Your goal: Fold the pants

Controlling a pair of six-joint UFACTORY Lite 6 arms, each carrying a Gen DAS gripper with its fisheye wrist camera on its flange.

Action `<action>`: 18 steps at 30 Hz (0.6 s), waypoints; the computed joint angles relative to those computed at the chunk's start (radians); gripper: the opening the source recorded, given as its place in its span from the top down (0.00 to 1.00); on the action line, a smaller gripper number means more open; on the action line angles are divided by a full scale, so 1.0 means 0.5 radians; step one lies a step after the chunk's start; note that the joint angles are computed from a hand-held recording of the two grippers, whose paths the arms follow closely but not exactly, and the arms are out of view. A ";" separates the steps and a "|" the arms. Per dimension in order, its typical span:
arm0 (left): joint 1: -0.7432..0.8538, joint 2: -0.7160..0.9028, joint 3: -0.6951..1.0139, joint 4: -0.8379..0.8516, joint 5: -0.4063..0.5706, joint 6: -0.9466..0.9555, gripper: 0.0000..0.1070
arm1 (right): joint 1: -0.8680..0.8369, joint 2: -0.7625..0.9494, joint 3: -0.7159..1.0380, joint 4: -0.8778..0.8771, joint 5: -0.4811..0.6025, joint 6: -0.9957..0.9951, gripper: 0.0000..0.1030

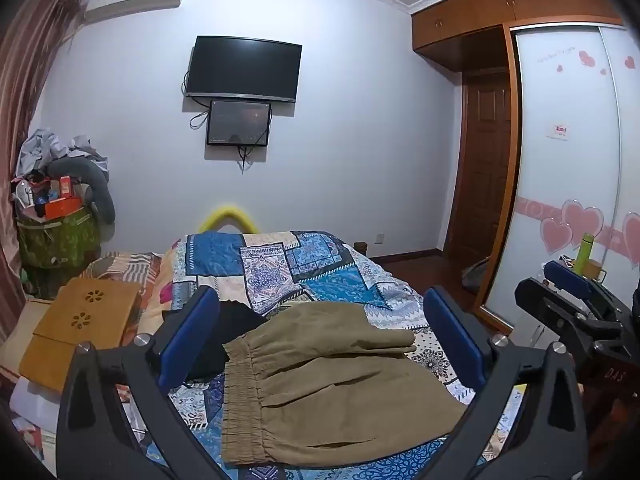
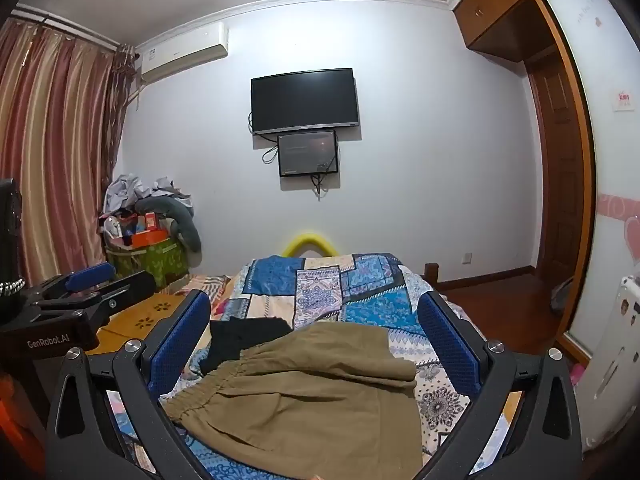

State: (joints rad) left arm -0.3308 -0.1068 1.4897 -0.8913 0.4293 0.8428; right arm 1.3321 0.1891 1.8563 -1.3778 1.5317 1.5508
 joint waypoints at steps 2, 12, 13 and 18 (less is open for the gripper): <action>0.027 0.021 0.029 0.010 0.044 -0.039 0.04 | 0.002 0.004 0.003 0.000 0.008 0.007 0.00; -0.026 0.023 0.015 0.059 -0.030 -0.060 0.04 | -0.025 0.030 0.075 0.027 -0.001 -0.039 0.00; -0.033 0.023 0.017 0.071 -0.036 -0.067 0.04 | -0.027 0.032 0.081 0.028 0.000 -0.045 0.00; -0.055 0.036 0.037 0.132 -0.054 -0.111 0.04 | -0.012 0.027 0.042 0.022 0.023 -0.023 0.00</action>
